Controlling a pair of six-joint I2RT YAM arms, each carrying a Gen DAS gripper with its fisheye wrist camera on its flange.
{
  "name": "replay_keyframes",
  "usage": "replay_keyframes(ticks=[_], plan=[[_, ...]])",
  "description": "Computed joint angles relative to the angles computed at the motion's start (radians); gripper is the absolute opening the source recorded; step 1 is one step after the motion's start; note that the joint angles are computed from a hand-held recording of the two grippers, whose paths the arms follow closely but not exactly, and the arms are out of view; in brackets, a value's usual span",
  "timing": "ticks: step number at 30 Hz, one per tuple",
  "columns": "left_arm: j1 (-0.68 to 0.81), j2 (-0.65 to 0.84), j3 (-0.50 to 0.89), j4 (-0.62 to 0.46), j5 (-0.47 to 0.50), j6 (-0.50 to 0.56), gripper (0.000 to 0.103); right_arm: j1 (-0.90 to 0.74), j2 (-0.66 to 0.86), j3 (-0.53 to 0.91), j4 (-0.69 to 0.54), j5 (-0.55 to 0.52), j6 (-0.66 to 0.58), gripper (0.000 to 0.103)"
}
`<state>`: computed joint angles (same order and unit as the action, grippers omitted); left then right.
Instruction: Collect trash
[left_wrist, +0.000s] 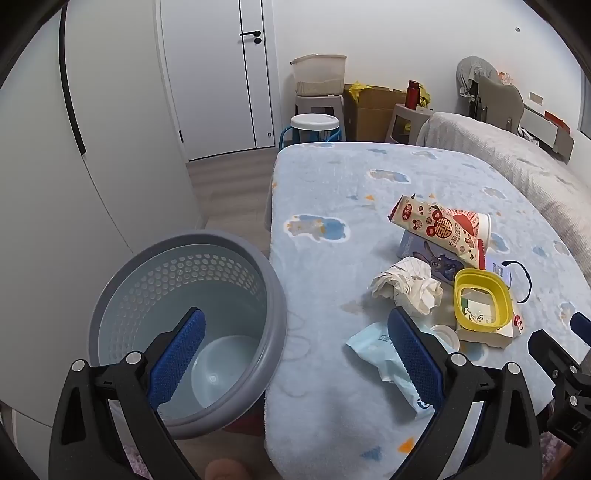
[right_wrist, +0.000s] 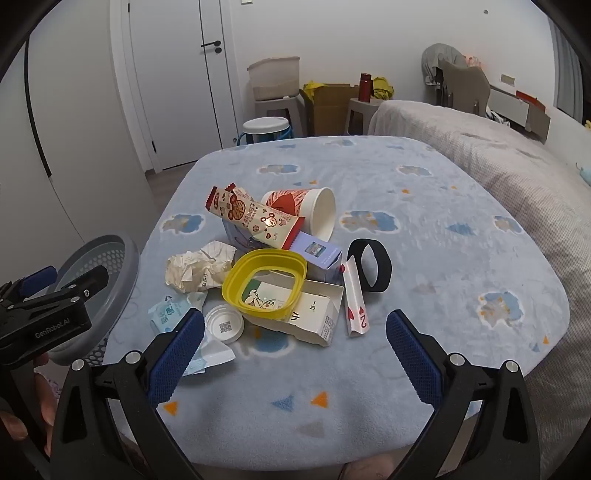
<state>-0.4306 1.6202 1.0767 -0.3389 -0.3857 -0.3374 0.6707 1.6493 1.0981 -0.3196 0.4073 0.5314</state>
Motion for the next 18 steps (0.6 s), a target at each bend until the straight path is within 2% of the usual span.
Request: replay_keyframes(ticks=[8, 18], plan=[[-0.006, 0.012, 0.035, -0.024, -0.002, 0.007, 0.095, 0.000, -0.002, -0.002, 0.001, 0.002, -0.002, 0.097], [-0.012, -0.023, -0.011, 0.005, -0.007, 0.015, 0.095, -0.002, -0.009, -0.006, 0.001, 0.001, -0.002, 0.097]])
